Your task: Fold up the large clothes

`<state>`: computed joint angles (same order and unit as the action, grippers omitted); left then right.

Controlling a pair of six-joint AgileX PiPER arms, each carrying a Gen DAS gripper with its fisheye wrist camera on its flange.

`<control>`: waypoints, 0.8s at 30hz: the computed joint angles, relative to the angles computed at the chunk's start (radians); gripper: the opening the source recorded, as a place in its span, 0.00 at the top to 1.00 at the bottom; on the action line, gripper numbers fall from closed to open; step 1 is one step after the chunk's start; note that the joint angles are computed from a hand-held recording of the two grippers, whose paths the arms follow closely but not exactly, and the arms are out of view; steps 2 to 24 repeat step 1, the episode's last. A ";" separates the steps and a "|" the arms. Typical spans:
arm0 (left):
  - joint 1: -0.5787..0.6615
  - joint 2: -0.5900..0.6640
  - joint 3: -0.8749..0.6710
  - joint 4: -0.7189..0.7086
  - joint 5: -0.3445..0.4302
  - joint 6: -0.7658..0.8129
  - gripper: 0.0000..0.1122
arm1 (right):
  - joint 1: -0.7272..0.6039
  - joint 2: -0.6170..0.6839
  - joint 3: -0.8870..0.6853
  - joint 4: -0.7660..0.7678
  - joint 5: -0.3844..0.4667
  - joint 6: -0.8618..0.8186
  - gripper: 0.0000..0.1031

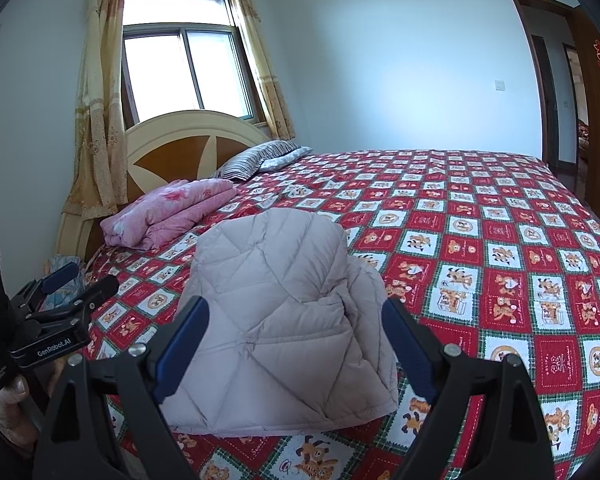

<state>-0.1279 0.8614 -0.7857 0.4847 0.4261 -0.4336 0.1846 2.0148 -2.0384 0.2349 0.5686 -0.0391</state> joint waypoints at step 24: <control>0.004 0.002 0.000 -0.022 -0.007 0.024 0.09 | 0.000 0.000 0.001 -0.002 0.001 0.002 0.12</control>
